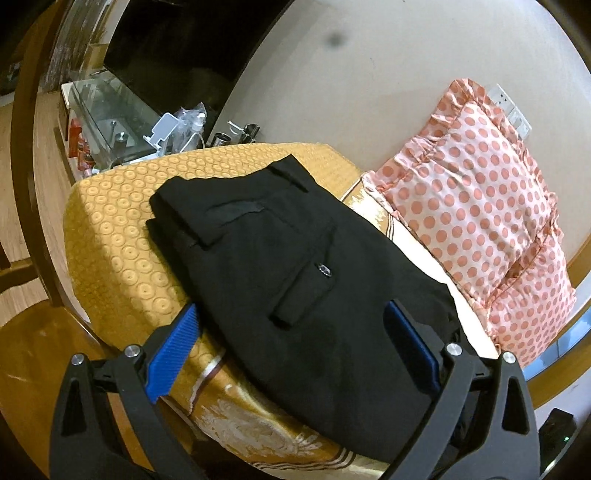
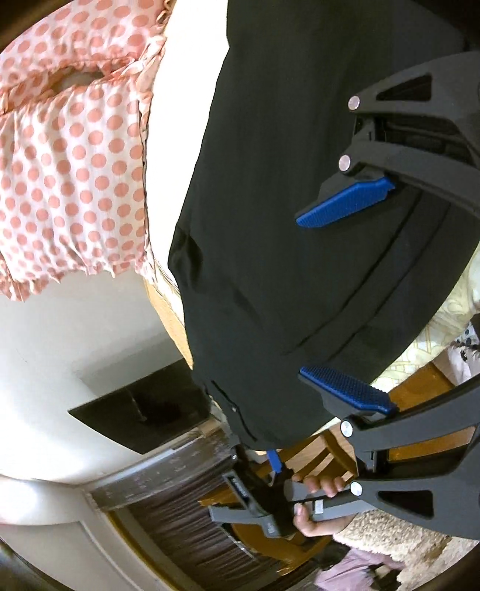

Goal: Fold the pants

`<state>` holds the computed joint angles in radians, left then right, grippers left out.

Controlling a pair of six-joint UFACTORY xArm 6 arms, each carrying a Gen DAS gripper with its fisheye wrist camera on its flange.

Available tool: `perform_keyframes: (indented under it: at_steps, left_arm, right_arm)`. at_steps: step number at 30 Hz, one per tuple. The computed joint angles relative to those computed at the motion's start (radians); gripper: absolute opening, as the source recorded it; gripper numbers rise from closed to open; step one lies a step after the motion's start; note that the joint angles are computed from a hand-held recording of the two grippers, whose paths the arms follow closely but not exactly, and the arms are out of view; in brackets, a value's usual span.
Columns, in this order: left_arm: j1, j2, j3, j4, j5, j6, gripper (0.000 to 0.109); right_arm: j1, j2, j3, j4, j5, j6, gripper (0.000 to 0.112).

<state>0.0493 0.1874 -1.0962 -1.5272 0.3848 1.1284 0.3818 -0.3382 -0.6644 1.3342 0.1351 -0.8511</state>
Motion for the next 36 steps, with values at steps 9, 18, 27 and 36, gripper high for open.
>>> perform_keyframes:
  at_steps: [9,18,27,36]
  left_arm:
    - [0.046,0.052,-0.05,0.041,0.064,-0.163,0.025]
    - [-0.192,-0.074,-0.026,0.262,-0.29,-0.135,0.015]
    - [-0.667,-0.207,-0.015,-0.043,-0.438,0.553,0.015]
    - [-0.93,-0.158,0.21,0.182,-0.344,0.542,0.016]
  right_arm:
    - [-0.041,-0.062,0.046,0.088,-0.007,-0.059,0.08]
    - [-0.159,-0.249,0.191,0.132,-0.015,-0.064,0.081]
    - [-0.397,-0.552,0.429,-0.225,-0.029,0.33,0.082]
    - [-0.625,-0.705,0.555,-0.491,0.058,0.572,0.082]
